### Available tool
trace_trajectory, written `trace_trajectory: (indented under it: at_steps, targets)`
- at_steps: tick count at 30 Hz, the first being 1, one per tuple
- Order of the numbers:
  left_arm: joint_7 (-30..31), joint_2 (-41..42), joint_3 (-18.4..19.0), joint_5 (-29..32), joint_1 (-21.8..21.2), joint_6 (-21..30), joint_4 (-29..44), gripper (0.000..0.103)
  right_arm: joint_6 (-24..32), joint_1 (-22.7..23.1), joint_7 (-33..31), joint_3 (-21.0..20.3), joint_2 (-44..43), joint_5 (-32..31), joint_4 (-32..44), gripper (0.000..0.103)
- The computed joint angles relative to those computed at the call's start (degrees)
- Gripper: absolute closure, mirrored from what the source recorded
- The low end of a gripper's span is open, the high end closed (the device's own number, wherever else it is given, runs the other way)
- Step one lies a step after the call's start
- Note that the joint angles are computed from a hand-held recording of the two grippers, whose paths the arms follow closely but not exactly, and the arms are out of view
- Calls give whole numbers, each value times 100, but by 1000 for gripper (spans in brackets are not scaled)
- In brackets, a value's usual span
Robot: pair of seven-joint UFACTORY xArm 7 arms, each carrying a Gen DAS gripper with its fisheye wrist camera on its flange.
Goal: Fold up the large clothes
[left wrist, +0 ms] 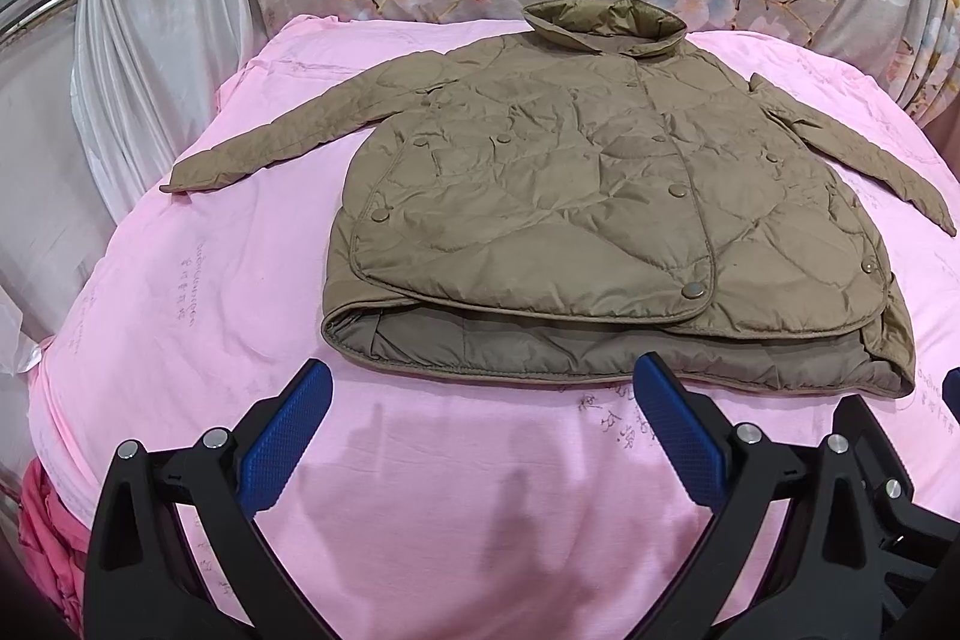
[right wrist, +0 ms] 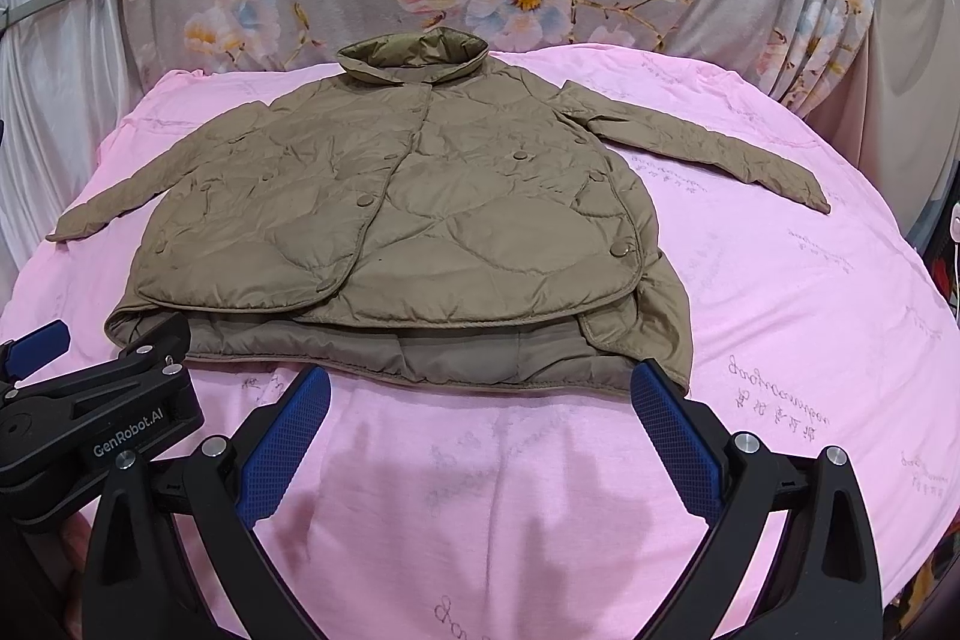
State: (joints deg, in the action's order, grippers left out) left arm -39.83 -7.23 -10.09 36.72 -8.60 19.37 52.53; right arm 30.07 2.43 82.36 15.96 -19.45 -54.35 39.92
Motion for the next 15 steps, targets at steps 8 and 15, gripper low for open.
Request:
trace_trajectory:
  at_steps: [8,15]
  targets:
    - [68,0,22,-76,-17,17,21,5,58,33,58,17,100,-62,70,5]
    - [129,-1,38,-112,16,-18,9,5,248,127,175,25,170,-251,144,5]
